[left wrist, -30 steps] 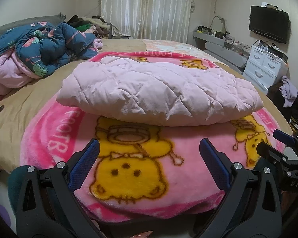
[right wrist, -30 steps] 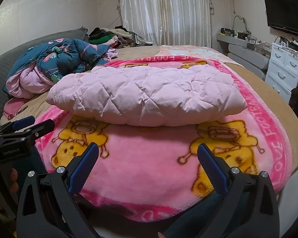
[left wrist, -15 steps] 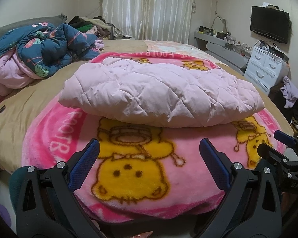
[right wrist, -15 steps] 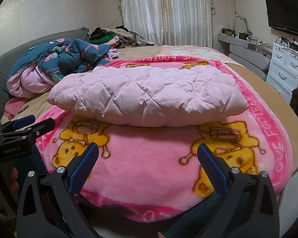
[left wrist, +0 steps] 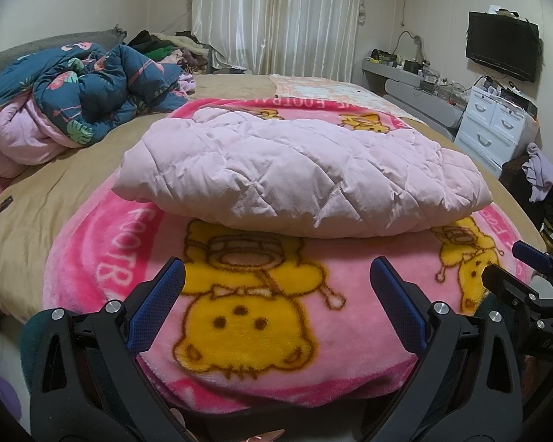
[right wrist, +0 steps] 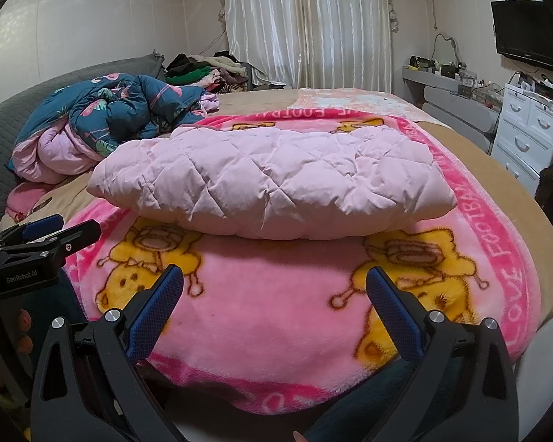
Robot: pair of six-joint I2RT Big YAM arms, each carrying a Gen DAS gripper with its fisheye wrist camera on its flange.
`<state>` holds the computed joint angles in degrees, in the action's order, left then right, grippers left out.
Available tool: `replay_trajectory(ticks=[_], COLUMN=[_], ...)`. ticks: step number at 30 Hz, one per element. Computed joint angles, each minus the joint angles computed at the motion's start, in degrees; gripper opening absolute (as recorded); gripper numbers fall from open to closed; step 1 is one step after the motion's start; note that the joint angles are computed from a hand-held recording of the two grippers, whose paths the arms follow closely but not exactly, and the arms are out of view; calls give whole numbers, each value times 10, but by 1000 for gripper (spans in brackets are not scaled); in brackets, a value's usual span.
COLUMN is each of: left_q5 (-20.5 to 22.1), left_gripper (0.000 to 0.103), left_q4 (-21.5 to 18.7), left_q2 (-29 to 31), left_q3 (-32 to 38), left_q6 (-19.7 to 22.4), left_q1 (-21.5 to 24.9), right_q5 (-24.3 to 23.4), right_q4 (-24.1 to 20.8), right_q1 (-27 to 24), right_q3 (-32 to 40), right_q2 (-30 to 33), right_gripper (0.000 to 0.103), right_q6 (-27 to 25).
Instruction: Fold large clothes
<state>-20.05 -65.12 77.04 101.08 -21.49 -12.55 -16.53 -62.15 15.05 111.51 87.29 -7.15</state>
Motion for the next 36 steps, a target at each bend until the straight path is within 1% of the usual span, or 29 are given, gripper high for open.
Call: replay_trajectory(ticks=[25, 27, 30, 31, 33, 34, 36], left_q5=[-9, -18, -9, -10, -29, -30, -9], left_gripper=[94, 94, 94, 94, 94, 94, 94], left_q4=[-3, -5, 1, 4, -8, -11, -15], left_q2=[2, 1, -2, -4, 3, 4, 6], left_q3=[4, 3, 0, -3, 6, 6, 6], left_q6=[1, 2, 4, 4, 2, 1, -6], left_q1=[-2, -6, -4, -5, -8, -9, -4], right_q5=[2, 4, 4, 5, 6, 8, 6], right_q4=[1, 2, 4, 4, 9, 10, 11], right_q1=[0, 1, 0, 1, 2, 2, 0], right_q3=[-2, -4, -5, -5, -10, -11, -12], right_q2=[-1, -2, -2, -3, -6, -7, -8], right_gripper=[99, 99, 99, 99, 99, 99, 99], right_q6=[-2, -1, 0, 0, 2, 3, 5])
